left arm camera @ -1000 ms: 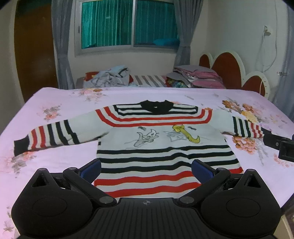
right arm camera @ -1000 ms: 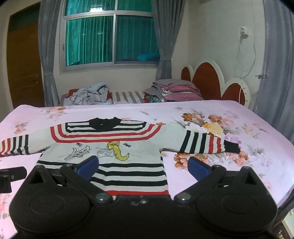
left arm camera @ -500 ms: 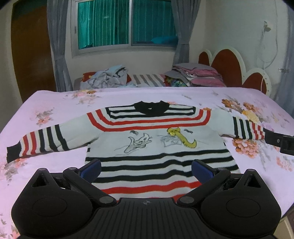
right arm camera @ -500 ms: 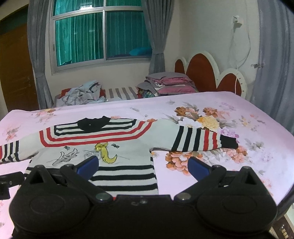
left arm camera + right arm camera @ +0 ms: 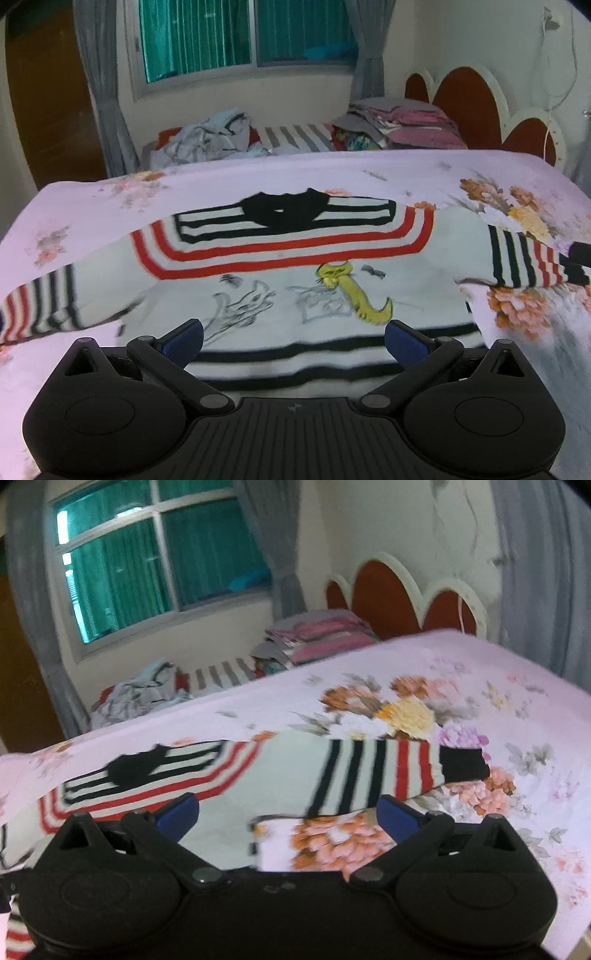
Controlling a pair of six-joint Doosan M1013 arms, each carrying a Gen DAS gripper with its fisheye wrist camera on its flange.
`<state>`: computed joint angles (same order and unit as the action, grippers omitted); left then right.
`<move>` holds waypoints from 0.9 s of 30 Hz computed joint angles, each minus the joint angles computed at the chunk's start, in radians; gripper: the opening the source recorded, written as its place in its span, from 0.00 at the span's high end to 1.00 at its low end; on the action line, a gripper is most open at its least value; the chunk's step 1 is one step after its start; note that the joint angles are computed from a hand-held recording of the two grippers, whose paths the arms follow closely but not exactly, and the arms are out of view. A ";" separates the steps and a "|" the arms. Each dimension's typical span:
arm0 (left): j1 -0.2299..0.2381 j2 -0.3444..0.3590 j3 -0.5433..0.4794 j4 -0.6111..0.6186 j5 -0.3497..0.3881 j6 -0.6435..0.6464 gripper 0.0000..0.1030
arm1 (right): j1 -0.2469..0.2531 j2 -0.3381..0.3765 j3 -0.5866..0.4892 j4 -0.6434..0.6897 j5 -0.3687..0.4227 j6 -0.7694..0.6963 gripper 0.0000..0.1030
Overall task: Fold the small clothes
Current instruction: 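Move the left tool toward one black cuff while the right tool reaches the other cuff, then grasp a black sleeve cuff with the right tool and fold it across the sweater body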
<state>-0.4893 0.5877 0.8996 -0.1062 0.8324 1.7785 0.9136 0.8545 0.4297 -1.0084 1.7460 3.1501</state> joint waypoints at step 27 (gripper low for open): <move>-0.106 0.360 -0.595 0.031 0.327 -0.124 0.00 | -0.137 -0.403 0.846 0.115 -0.305 0.766 0.93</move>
